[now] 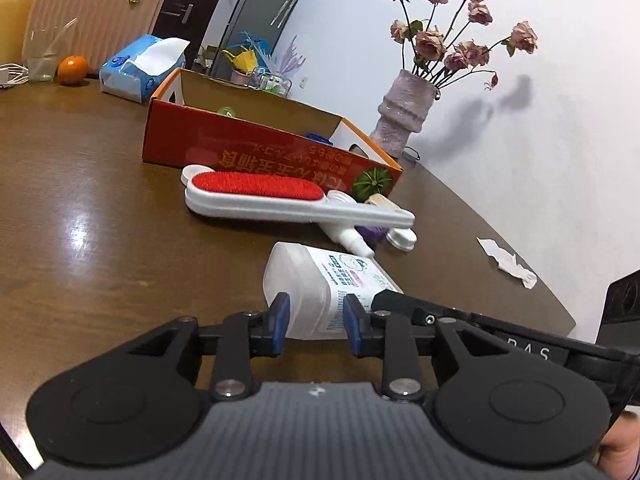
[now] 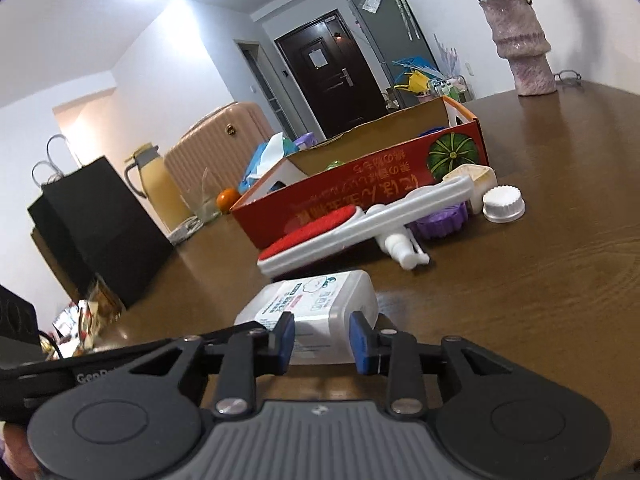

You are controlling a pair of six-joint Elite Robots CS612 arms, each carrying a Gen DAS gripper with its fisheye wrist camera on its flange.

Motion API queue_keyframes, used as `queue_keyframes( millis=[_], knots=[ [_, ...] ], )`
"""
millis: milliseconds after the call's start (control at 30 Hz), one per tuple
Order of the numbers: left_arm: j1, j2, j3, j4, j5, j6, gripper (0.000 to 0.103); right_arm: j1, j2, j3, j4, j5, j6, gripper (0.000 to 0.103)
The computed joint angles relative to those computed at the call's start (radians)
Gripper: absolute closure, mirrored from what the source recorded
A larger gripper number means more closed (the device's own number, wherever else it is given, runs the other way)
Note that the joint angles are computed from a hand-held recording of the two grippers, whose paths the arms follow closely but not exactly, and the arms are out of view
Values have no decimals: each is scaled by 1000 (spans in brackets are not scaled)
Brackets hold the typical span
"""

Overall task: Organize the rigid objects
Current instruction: 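Lift the white bottle into the cardboard box and open the left tool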

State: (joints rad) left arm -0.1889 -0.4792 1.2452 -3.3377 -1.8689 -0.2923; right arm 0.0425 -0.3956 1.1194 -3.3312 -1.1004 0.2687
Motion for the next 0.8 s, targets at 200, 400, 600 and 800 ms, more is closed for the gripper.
queue_keyframes(
  millis=[200, 400, 600, 800],
  knots=[
    [11, -1, 11, 10, -38, -36, 53, -14, 4, 7, -27, 49, 50, 70],
    [24, 29, -48, 48, -38, -90, 36, -18, 36, -47, 11, 56, 96, 56],
    [45, 80, -143, 91, -141, -146, 38, -24, 76, -118, 44, 124, 146, 52],
    [51, 91, -166, 91, -205, -134, 59, -21, 72, -128, 57, 112, 121, 65]
  ],
)
